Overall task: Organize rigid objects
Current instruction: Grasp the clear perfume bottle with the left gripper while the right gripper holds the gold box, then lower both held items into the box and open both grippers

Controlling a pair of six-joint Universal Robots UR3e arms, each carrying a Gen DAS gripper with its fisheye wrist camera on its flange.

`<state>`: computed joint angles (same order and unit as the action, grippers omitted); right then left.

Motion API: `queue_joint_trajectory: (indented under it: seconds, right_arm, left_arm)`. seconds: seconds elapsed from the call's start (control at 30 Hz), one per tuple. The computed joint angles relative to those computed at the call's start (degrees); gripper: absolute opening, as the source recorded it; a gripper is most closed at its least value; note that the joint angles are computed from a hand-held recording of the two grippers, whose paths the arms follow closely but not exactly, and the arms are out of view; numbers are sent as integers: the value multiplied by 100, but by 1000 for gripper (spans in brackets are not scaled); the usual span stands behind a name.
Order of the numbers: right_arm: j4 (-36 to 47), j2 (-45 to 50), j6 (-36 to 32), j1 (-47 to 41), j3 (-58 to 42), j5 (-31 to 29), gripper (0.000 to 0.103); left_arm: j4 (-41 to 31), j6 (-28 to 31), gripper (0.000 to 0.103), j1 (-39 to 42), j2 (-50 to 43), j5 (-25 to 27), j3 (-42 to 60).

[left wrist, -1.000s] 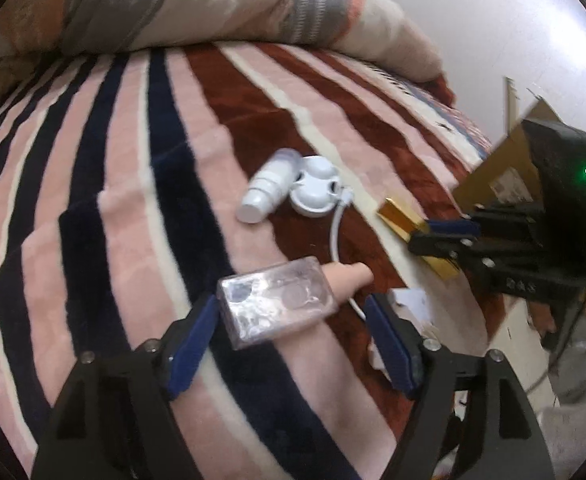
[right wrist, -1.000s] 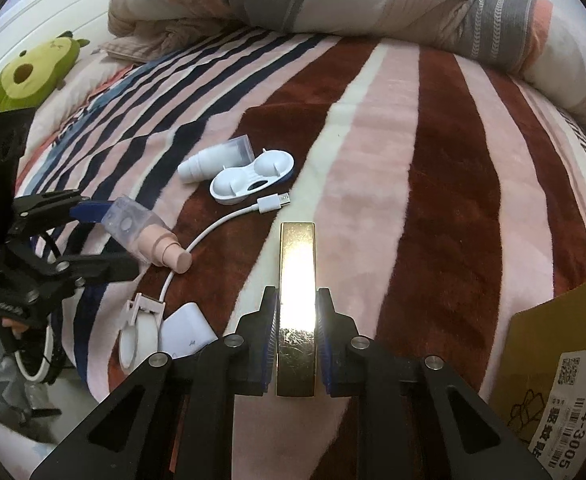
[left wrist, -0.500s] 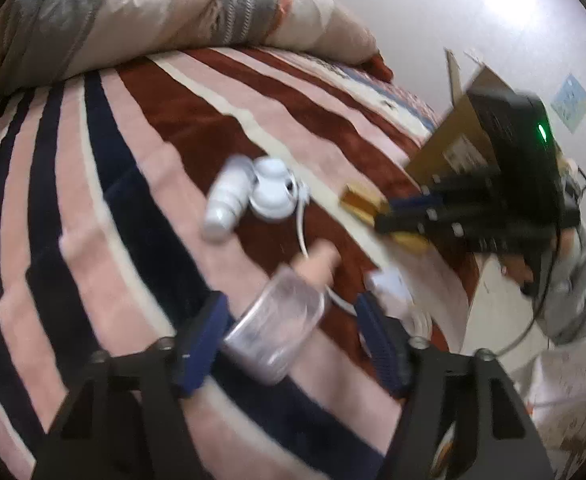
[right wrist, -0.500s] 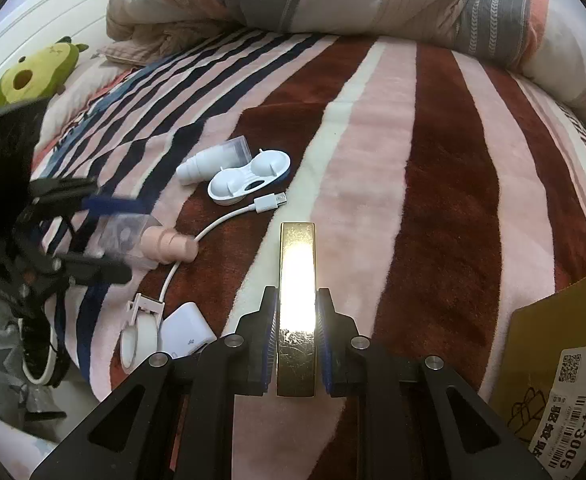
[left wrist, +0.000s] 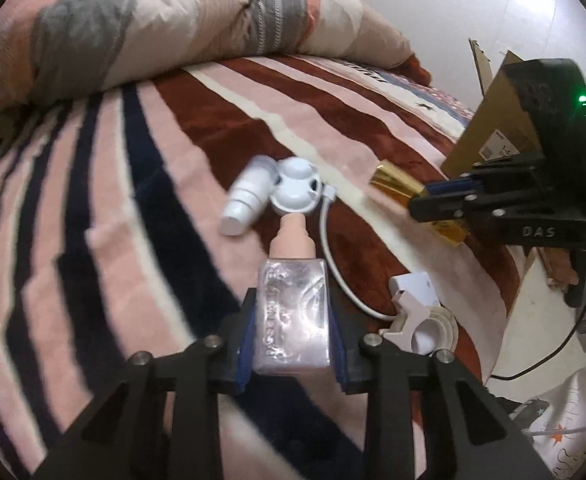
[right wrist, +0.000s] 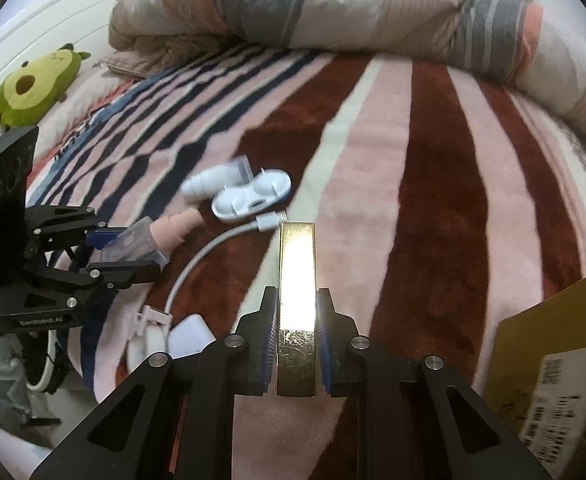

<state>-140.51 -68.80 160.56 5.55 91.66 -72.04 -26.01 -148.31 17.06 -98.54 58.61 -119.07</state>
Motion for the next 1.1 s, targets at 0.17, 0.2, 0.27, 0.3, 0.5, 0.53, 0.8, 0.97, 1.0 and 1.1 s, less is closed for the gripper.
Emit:
queue_joint_trajectory:
  seconds: [0.17, 0.2, 0.27, 0.3, 0.5, 0.53, 0.8, 0.97, 1.0, 1.1]
  right_arm:
    - [172, -892, -112, -208, 303, 790, 13]
    - [209, -1146, -132, -279, 371, 964, 13]
    - [323, -1589, -194, -447, 432, 1237, 13]
    - [422, -1857, -234, -597, 456, 1404, 13]
    - [1031, -3282, -669, -2031, 594, 2109, 13]
    - [1154, -3489, -795, -2325, 656, 2215, 13]
    - [2071, -3938, -1737, -4068, 926, 2063, 14]
    - [1660, -3521, -1701, -3893, 1133, 1375, 14]
    - [1468, -3361, -1599, -3804, 1134, 1254, 14]
    - [1397, -3310, -1728, -4015, 1203, 1167, 14]
  left_arm:
    - [-528, -59, 28, 409, 1283, -305, -127]
    - [-650, -95, 28, 420, 1566, -329, -71]
    - [-775, -293, 28, 264, 1939, -204, 136]
    - [-842, -418, 28, 147, 2042, -130, 303]
    - [-1022, -1157, 28, -1043, 1577, -20, 2024]
    - [-950, -1244, 28, -1342, 1345, 28, 2359]
    - [-1699, -1598, 28, -3147, -1112, 338, 5668]
    - [-2446, -1512, 28, -3735, -2195, 876, 7136]
    - [-2555, -1518, 28, -3787, -2392, 928, 7389]
    - [-2913, -1543, 28, -3903, -2801, 1081, 7969]
